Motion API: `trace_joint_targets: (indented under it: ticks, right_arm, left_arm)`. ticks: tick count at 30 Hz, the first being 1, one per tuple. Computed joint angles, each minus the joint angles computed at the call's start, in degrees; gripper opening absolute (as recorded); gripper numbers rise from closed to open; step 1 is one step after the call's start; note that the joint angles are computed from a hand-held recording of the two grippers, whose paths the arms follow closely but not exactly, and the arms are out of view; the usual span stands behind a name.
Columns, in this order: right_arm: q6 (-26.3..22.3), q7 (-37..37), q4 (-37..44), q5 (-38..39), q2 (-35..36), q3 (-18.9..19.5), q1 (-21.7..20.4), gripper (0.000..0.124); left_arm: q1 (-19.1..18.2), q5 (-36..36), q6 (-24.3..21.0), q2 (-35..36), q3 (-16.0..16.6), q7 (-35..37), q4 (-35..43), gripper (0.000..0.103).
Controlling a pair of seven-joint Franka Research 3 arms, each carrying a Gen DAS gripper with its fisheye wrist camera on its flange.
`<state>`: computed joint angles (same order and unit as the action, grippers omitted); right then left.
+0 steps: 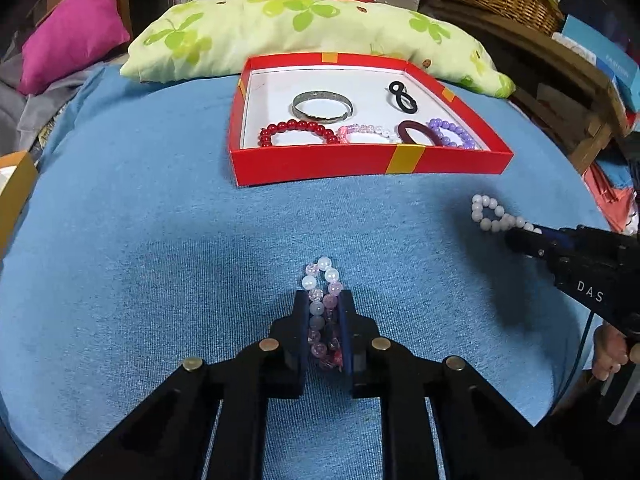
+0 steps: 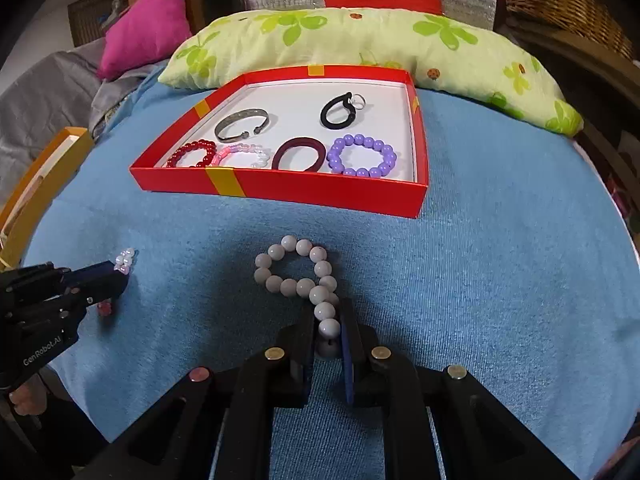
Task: Organize jewelry
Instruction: 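Lift both bracelets and carry them toward the red box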
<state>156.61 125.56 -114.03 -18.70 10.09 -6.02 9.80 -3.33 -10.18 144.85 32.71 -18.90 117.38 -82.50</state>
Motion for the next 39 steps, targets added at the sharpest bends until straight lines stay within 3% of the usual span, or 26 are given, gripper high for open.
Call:
trace_joint_targets:
  ticks: [11,16,24,29,33,39]
  right_arm:
    - [0.7,-1.0,-0.9,0.5,-0.7,0.2,-0.2,0.012]
    - [2.0,-3.7,-2.1,4.8,-1.7,1.1,-1.2,0.01]
    - [5.9,-10.3,-4.5,16.2,-3.8,3.1,-2.7,0.01]
    - [8.2,-17.0,-5.3,27.3,-4.6,4.8,-3.6,0.01]
    - [9.6,-27.2,-5.1,41.9,-4.8,7.1,-4.8,0.01]
    - [13.4,-33.9,-5.0,50.6,-5.1,7.6,-4.2,0.01]
  left_arm:
    - [1.1,-1.6,0.7,-0.3,-0.8,2.3,-0.9,0.015]
    - [1.8,-3.2,1.7,-1.3,-1.9,4.5,-2.1,0.015]
    - [2.3,-5.9,2.4,-2.5,-2.5,6.0,-3.0,0.015]
    - [2.1,-7.1,2.9,-3.1,-2.6,6.3,-3.4,0.015]
    - [1.8,-7.7,2.7,-3.0,-2.5,5.6,-2.8,0.015]
    - [2.2,-9.6,2.6,-2.9,-3.2,6.5,-2.0,0.015]
